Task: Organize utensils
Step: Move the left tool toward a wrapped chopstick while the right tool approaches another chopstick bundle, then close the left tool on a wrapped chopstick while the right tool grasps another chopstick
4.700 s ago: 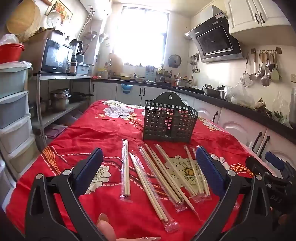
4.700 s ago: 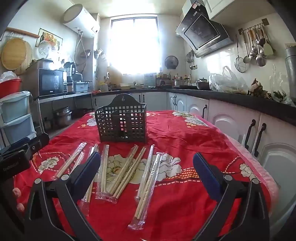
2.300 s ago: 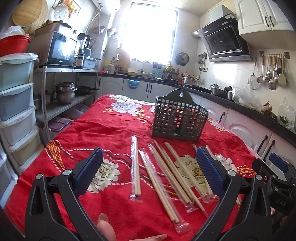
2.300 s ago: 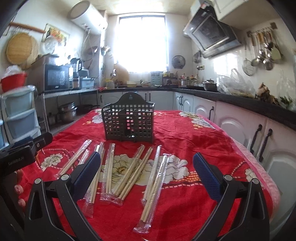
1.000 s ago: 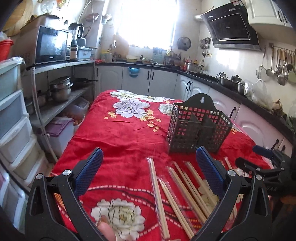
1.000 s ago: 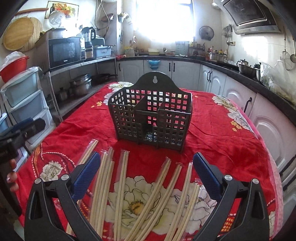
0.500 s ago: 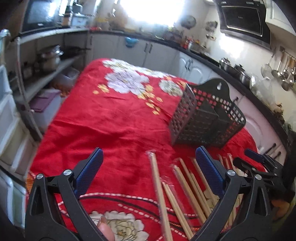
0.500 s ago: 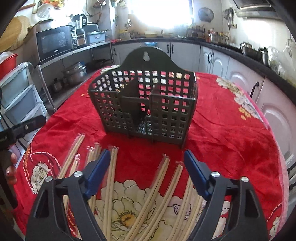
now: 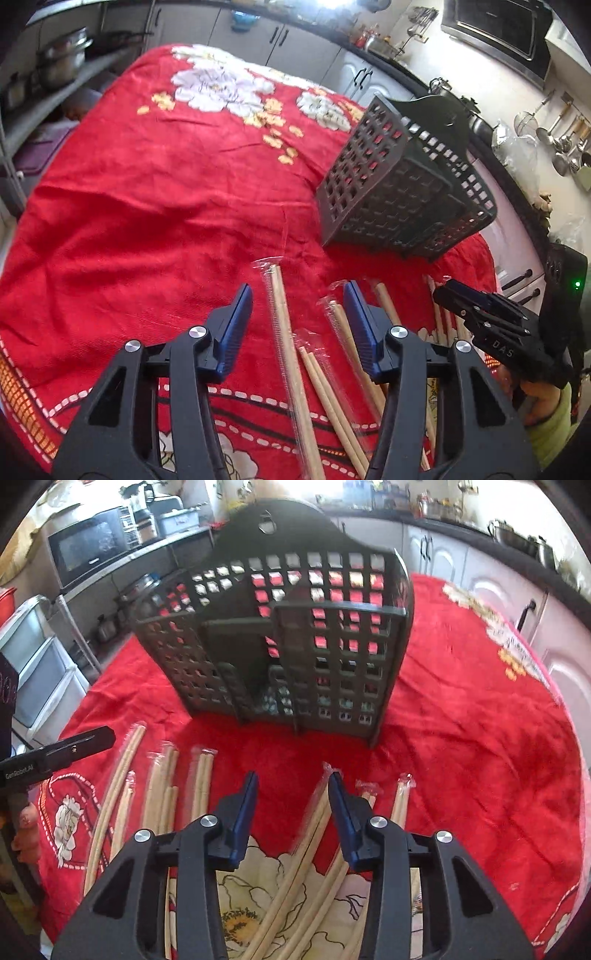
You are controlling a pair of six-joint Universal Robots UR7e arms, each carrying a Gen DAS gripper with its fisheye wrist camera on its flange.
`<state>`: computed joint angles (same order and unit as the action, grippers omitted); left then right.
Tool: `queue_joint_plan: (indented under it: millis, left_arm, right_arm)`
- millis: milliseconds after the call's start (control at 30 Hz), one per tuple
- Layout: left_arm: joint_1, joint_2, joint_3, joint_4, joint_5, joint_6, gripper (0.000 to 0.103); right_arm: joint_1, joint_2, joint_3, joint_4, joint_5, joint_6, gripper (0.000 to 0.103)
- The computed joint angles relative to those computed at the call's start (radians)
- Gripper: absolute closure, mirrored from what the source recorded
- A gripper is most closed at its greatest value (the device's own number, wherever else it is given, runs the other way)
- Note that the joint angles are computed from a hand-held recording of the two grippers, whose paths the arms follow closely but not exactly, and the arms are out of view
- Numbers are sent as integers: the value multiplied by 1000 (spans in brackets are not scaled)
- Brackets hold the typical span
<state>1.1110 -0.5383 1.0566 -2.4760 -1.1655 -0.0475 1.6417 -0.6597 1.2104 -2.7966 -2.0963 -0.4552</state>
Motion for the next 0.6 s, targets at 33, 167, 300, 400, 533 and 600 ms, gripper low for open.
queue_joint_plan:
  millis: [33,167,300,400,533,600]
  left_arm:
    - [3,4,-10,17,-3,-6,62]
    - [13,25,-55,78,-14,-27,62]
    - [23,56,-112,129,-10,-39,62]
    - [29,79,-156,155,-12,-40,66]
    - [30,108,-211,187,1,-46,73]
    - [29,125,-239,207,12,-44,83]
  right_arm:
    - [-1,6,-10,9,-7,6,66]
    - [-8,21,-42,57,-14,39,66]
    - [-18,36,-71,96,-23,79,66]
    - [-24,38,-78,105,-13,88,66]
    - [-27,41,-85,104,-12,93,71]
    - [-29,40,-84,99,-14,99,77]
